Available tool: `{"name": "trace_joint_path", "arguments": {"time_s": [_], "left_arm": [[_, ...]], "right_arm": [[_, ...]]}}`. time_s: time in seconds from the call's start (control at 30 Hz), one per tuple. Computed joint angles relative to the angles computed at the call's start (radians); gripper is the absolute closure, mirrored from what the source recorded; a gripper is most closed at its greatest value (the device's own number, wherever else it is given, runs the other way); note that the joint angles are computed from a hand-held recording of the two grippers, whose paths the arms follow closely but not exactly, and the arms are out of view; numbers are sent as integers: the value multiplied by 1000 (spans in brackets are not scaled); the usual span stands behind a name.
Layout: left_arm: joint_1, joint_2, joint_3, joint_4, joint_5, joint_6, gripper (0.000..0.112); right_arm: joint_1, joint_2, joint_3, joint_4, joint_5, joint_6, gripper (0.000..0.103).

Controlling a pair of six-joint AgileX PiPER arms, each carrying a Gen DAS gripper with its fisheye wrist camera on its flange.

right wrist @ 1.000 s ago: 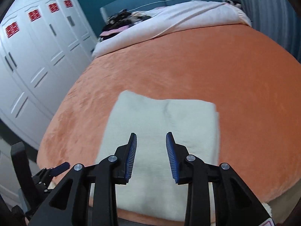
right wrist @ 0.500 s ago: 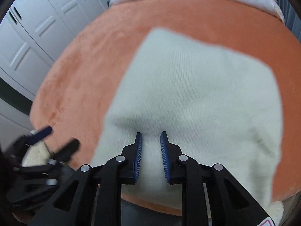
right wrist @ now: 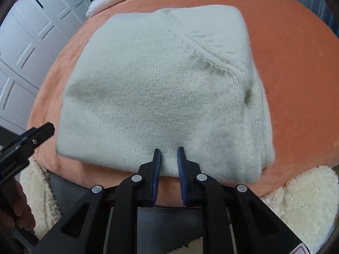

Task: Fold small clothes

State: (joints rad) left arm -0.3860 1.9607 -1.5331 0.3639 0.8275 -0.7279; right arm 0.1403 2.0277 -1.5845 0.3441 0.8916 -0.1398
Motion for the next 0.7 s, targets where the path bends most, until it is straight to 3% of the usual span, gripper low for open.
{"name": "trace_joint_path", "arguments": {"time_s": [0.07, 0.17, 0.23, 0.3, 0.43, 0.47, 0.5, 0.57, 0.7], "left_arm": [[-12, -4, 0, 20, 8, -13, 26], [-17, -8, 2, 38, 6, -27, 26], [-18, 1, -9, 32, 14, -23, 26], [-20, 3, -13, 25, 18, -23, 26], [-33, 0, -18, 20, 24, -16, 26], [-36, 0, -20, 18, 27, -14, 26], [-36, -1, -25, 10, 28, -6, 26], [-36, -4, -36, -4, 28, 3, 26], [-31, 12, -77, -35, 24, 13, 24]], "right_arm": [[-16, -8, -61, 15, 72, 26, 88], [-67, -76, -56, 101, 26, -5, 78], [-92, -77, -90, 65, 6, 34, 52], [-103, -28, -150, 4, 20, 90, 46], [-138, 118, -271, 2, 114, 89, 48], [-133, 104, -244, -7, 78, 84, 51], [-125, 92, -239, -13, 65, 58, 75], [-131, 51, -225, 10, 51, 16, 81], [-144, -38, -128, 85, -65, -61, 83]]}}
